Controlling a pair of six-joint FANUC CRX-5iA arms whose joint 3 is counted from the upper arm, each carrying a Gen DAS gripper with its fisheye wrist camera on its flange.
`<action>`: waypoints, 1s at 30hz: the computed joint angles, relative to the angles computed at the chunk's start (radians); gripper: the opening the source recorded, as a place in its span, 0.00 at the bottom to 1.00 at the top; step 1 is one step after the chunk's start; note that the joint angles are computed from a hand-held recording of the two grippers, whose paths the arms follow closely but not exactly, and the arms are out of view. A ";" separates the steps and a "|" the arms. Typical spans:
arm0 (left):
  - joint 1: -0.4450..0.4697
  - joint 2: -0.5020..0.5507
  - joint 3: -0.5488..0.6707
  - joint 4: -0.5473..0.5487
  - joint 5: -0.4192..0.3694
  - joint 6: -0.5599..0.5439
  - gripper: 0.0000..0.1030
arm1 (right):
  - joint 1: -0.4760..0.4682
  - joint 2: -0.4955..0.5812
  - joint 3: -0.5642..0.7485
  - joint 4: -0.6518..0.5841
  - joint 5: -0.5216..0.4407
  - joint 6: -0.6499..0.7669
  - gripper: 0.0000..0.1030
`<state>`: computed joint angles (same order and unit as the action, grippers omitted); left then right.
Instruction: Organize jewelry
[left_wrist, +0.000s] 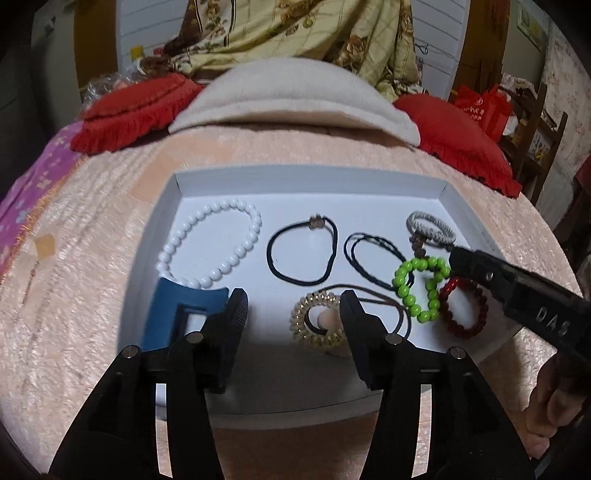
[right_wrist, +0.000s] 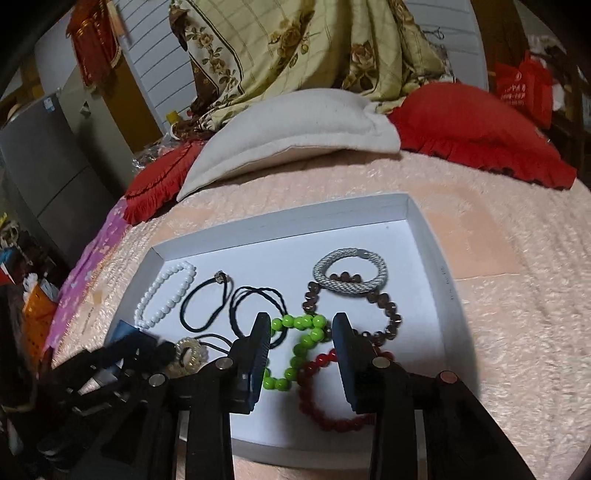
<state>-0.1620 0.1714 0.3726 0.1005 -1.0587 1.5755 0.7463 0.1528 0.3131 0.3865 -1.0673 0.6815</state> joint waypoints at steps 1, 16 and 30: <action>0.004 -0.012 -0.011 0.009 0.014 -0.003 0.58 | 0.007 -0.002 -0.005 0.019 -0.011 -0.004 0.32; 0.032 -0.374 -0.294 -0.108 0.130 -0.006 1.00 | 0.237 -0.209 -0.253 0.271 -0.111 -0.211 0.52; 0.002 -0.405 -0.307 -0.130 0.096 0.114 1.00 | 0.350 -0.315 -0.400 0.446 -0.175 -0.323 0.63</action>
<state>-0.1599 -0.2341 0.0651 -0.0292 -0.9625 1.6894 1.0960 -0.1626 -0.0874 0.8328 -1.2420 0.3588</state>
